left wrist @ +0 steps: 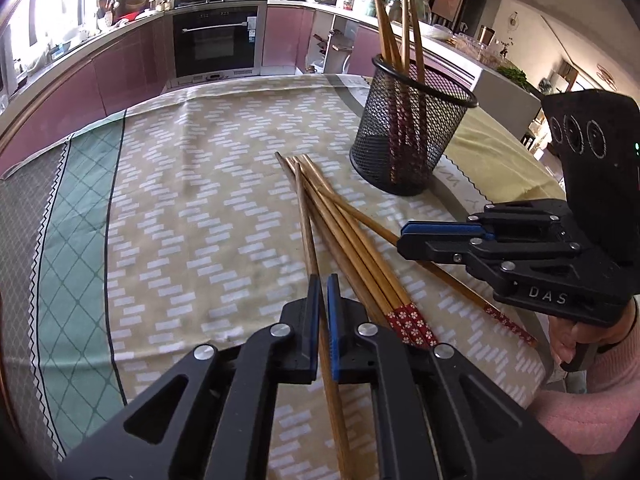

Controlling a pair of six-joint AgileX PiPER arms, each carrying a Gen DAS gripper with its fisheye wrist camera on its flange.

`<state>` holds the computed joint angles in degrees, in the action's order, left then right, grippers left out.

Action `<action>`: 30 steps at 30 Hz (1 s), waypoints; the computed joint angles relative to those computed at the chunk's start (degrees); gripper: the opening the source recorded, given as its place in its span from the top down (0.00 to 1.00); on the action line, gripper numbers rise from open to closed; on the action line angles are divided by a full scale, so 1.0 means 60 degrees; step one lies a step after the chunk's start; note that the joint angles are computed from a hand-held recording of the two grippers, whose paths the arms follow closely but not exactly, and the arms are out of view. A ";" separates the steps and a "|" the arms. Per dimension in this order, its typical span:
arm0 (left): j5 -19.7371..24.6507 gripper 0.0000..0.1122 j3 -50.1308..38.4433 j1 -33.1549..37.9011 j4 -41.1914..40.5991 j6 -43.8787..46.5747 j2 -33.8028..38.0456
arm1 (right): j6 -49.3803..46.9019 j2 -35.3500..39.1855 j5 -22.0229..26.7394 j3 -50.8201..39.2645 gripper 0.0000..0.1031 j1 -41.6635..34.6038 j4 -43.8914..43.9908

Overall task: Organize utensils
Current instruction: 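Close the left tool on one wooden chopstick while the right tool grasps another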

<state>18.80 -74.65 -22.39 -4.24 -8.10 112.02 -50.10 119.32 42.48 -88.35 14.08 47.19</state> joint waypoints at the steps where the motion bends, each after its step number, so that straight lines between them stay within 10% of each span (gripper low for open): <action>1: -0.0018 0.96 0.0012 -0.0004 -0.0054 0.0095 -0.0008 | 0.0091 0.0023 -0.0008 -0.0040 0.95 0.0032 -0.0110; 10: 0.0066 0.78 -0.0377 0.0132 0.0118 0.0072 0.0282 | 0.0541 0.0132 -0.0086 -0.0165 0.91 0.0213 -0.0677; 30: 0.0250 0.93 -0.0800 0.0194 0.0360 -0.0288 0.0401 | -0.0803 -0.0583 -0.0344 0.0614 0.94 -0.0175 0.0619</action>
<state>20.30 -79.45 -21.23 -2.08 -9.83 114.43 -54.92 115.82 40.41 -84.67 13.03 50.90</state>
